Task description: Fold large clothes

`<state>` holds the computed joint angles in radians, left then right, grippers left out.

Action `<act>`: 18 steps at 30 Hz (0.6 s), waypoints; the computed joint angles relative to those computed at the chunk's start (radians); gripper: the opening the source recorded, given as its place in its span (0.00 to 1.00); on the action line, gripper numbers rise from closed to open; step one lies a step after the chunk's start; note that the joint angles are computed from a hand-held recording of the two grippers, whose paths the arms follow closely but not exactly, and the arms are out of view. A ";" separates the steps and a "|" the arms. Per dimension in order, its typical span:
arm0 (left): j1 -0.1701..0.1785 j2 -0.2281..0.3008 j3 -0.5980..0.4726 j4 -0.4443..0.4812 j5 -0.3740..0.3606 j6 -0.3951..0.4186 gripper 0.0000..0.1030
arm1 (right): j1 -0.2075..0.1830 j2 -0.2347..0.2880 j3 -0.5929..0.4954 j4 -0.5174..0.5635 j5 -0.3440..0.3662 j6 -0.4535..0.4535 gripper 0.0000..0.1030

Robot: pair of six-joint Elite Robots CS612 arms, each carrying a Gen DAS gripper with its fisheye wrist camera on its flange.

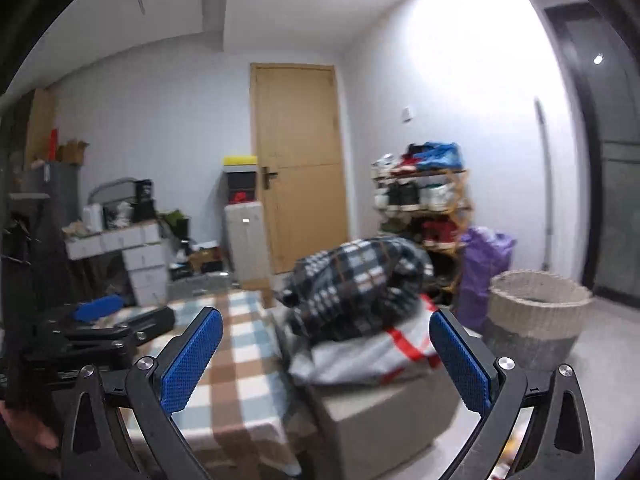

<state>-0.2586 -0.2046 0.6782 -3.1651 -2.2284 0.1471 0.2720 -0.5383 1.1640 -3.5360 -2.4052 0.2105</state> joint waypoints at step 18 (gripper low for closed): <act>0.012 -0.076 0.201 -0.241 0.054 -0.082 0.99 | 0.053 -0.044 0.136 -0.058 -0.025 0.032 1.00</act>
<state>-0.2470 -0.2803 0.8796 -3.4064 -2.1741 0.0649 0.3251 -0.5827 1.2999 -3.5937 -2.4300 0.2426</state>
